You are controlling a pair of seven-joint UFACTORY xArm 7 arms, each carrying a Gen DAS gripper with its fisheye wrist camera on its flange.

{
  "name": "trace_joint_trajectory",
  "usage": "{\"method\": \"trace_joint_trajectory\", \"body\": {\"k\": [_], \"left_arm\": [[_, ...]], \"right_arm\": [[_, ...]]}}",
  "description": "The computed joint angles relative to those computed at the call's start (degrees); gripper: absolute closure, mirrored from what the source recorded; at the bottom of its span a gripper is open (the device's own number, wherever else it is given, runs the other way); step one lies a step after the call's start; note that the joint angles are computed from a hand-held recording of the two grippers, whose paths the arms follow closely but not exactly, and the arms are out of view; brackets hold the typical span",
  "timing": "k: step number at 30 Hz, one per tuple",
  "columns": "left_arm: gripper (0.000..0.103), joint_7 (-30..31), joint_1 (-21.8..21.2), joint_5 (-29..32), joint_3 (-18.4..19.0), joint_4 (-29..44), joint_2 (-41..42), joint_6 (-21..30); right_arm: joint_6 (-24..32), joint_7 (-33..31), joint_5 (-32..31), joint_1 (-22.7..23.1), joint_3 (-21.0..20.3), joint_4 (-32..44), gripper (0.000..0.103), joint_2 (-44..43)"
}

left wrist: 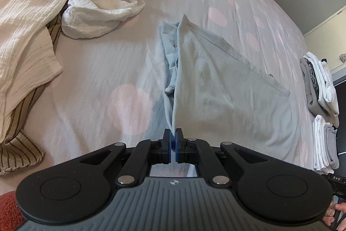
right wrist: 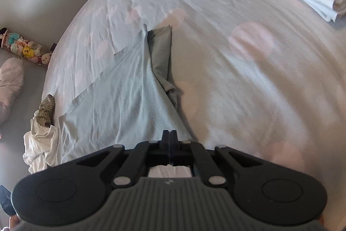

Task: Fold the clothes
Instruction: 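Open the left gripper and release the shirt corner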

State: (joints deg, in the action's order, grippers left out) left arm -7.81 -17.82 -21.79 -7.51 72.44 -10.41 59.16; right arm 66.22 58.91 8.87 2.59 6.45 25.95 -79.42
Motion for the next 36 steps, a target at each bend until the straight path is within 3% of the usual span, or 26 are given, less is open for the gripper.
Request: {"method": "trace_joint_trajectory", "body": {"k": [9,12,14,17,22,27,29,32,36], "left_arm": [[0.101,-3.29,-0.35,8.96,-1.74,1.28,-0.02,3.0],[0.096,-2.92,-0.43,9.94,-1.7,1.26,-1.04,3.03],[0.088,-2.9,-0.46,10.54,-1.82,1.08,-1.64,1.94],[0.083,-3.02,-0.78,12.16,-2.5,1.94,-1.24,-0.3],[0.059,-4.98,-1.85,15.99,-4.27,2.65,0.02,-7.26],[0.056,-3.99,-3.35,12.88,-3.76,5.62,4.76,-9.47],[0.056,-3.46,-3.66,12.91,-3.78,7.24,7.01,-9.65],[0.055,-3.55,-4.19,15.65,-4.09,9.42,10.18,-10.3],[0.055,-0.8,-4.44,13.92,-3.84,10.46,13.36,-13.19]], "right_arm": [[-0.8,-2.83,-0.32,1.88,0.61,-0.26,0.097,0.04],[-1.1,-3.54,-0.5,2.21,1.03,0.2,0.096,1.1],[-1.41,-4.18,-0.79,2.47,1.33,0.68,0.091,2.03],[-1.89,-5.39,-1.34,3.05,1.94,1.44,0.073,3.54],[-2.84,-7.34,-2.14,3.82,2.49,2.74,0.065,6.81],[-4.52,-8.59,-2.96,3.88,2.81,4.79,0.061,11.1],[-5.94,-9.63,-3.55,4.0,2.96,5.8,0.052,13.72],[-8.07,-10.7,-4.25,3.98,3.1,7.23,0.052,17.91],[-10.64,-11.41,-5.13,3.51,2.71,8.59,0.05,22.95]]}}
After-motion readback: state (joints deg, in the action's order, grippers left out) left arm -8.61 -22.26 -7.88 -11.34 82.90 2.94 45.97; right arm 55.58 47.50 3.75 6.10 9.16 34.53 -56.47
